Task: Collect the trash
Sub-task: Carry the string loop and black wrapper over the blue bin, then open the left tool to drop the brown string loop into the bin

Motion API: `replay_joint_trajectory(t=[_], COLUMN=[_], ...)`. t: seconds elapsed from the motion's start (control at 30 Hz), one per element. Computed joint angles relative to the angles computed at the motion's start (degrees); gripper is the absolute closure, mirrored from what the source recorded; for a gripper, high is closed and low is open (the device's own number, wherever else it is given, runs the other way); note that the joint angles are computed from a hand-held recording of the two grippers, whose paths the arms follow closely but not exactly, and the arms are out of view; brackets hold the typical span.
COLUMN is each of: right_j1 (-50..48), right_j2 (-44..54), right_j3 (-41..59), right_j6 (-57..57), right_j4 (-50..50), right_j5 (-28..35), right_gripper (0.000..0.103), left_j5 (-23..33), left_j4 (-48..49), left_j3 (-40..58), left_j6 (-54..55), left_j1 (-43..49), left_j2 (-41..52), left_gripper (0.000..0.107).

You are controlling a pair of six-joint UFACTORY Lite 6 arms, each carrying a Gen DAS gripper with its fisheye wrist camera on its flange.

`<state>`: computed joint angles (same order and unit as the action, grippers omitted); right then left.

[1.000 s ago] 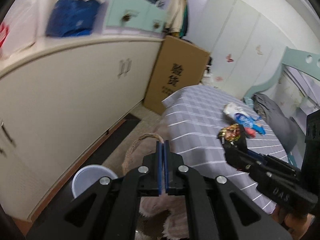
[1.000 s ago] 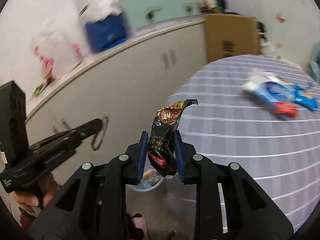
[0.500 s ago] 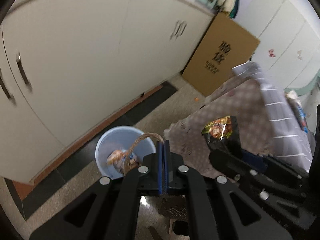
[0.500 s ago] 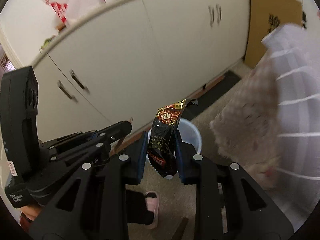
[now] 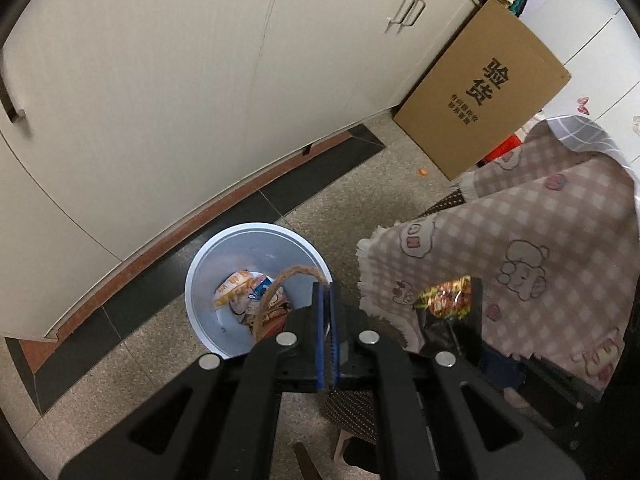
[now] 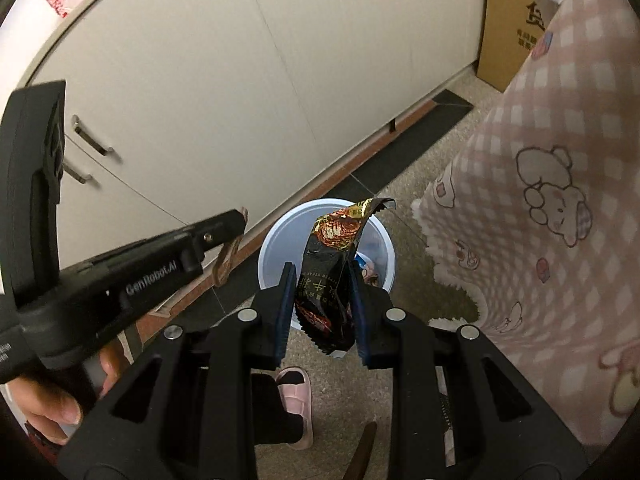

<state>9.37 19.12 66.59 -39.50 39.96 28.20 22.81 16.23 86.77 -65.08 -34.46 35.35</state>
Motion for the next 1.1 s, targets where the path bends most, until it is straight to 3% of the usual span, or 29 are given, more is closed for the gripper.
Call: replay_joint_trajectory(t=[0.1,0.13,0.17,0.4,0.53,0.8,0.87,0.97,1.07,1.1], right_j1=[0.1,0.02,-0.1,-0.06,0.22,0.41,0.39,0.21,0.24,0.31], right_j2=[2.03,2.59,3.47,5.11,4.94,5.35,4.7,4.84,5.16,5.56], right_j3=[0.74,1.01,1.17,0.42,-0.03,0.3,0.19,0.27,0.35,0.39], right_j6=[0.02,-0.04,-0.84,-1.54,-1.79,-1.88,-1.0,-1.14,-1.1,-1.39], right_j4=[0.06,0.14,0.79,1.79,2.27,2.52,1.77,1.74,1.84,2.19], right_j5=[-0.54,-0.59,-0.96,-2.09,-2.5,-2.67,-2.17,-2.01,-2.1,-2.43], right_gripper=[0.077,0.077,0.077,0.076,0.076,0.075,0.075,0.075,0.075,0.075], left_j5=[0.91,1.27,1.43,1.51,1.58,4.21,4.01,4.98,6.69,6.78], left_j4=[-4.92,-4.67,-4.33,-5.86,-6.91,-8.93,-10.18,-16.09,-18.02,-18.36], left_j3=[3.47,3.95,4.08,3.29,3.99,6.95,6.85,8.76,10.79,11.03], left_j6=[4.76,4.16,3.56,4.38,5.95,8.2,9.37,15.35,17.55,18.09], left_j1=[0.88,0.96,1.04,1.64,1.54,1.81,1.93,2.45,2.74,2.8], left_j2=[3.4,4.06,4.45,5.36,5.74,7.52,7.58,9.43,11.37,11.65], left_gripper=[0.092,0.074,0.064,0.061,0.04,0.036,0.037,0.074,0.103,0.105])
